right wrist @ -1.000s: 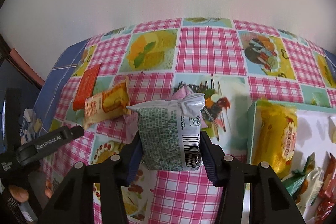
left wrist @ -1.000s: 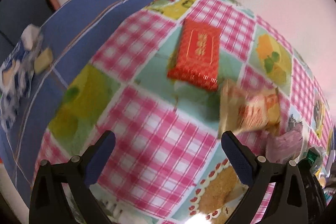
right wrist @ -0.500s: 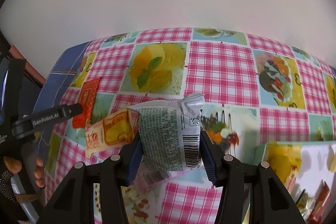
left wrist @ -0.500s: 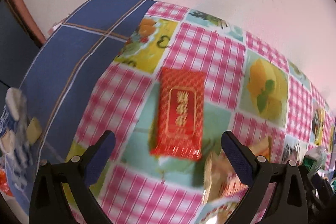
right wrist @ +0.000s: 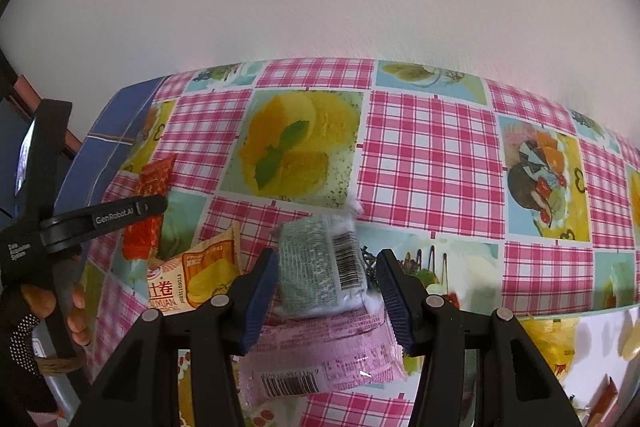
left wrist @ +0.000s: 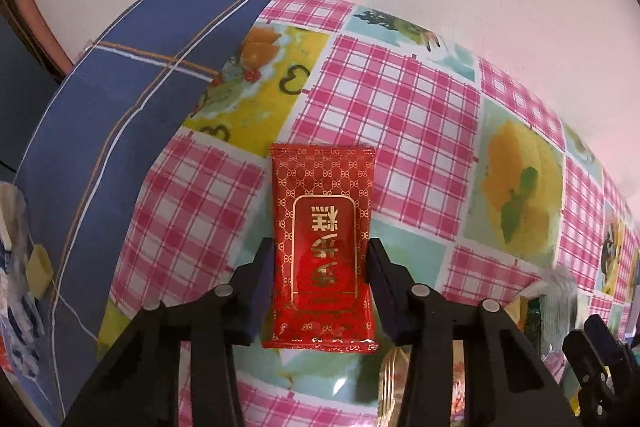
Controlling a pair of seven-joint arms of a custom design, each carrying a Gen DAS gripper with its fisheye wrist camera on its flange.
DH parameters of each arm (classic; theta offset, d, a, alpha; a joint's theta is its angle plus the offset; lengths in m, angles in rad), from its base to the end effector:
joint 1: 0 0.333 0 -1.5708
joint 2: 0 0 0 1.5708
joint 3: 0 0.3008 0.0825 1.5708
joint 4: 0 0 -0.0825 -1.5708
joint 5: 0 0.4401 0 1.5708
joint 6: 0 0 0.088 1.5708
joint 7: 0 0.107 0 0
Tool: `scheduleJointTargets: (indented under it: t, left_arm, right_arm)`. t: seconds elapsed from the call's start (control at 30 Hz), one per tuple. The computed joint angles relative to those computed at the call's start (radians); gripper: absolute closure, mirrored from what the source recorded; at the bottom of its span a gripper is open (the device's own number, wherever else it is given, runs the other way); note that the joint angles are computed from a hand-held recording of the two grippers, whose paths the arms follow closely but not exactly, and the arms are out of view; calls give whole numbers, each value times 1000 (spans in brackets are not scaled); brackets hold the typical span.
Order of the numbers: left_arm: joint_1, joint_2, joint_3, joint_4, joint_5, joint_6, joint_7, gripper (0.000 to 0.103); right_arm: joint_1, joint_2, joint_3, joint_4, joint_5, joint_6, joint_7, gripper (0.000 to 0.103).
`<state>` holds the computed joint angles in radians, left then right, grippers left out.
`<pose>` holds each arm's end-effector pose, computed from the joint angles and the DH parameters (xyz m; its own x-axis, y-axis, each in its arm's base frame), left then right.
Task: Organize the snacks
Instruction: 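Carry the red pack and grey-green pack over the white tray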
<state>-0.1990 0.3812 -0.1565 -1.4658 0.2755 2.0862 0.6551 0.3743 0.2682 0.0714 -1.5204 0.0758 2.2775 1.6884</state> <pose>0.7086 -0.2318 0.4617 0.4456 -0.8934 0.0574 -0.8447 -0.4409 -0.3036 0.6645 0.3132 0.5340 0.3129 -0.9384 -0.1470 -0.8645 -0.2172 -0.4533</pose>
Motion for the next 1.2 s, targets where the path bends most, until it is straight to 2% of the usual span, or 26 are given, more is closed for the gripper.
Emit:
scheduleJointTargets:
  t: [0.2, 0.3, 0.37, 0.4, 0.5, 0.63, 0.83, 1.07, 1.2]
  left_arm:
    - [-25, -28, -8, -2, 18, -65, -34, 56]
    - [-35, -38, -16, 7, 11, -115, -41, 56]
    - [-36, -53, -22, -8, 2, -109, -41, 56]
    - [-38, -49, -22, -4, 3, -113, -38, 56]
    - [-44, -78, -27, -39, 2, -128, -48, 56]
    - [-30, -111, -30, -99, -20, -94, -42, 56]
    - [-26, -128, -31, -119, -15, -92, -27, 56]
    - [-31, -119, -30, -114, 10, -90, -26, 53]
    - [-36, -109, -28, -102, 26, -93, -37, 51]
  right_arm:
    - [1, 9, -2, 12, -9, -20, -1, 53]
    - [8, 35, -11, 34, -42, -26, 10, 50]
    - [7, 55, -14, 56, -50, -41, 7, 35]
    - [7, 61, -14, 61, -50, -44, 3, 33]
    - [13, 93, -16, 95, -64, -67, -11, 33]
    - [19, 115, -12, 118, -58, -70, -39, 33]
    - [56, 148, -24, 154, -121, -107, -57, 34]
    - [62, 153, -28, 140, -134, -90, -46, 48]
    - [61, 154, -33, 144, -139, -97, -31, 50]
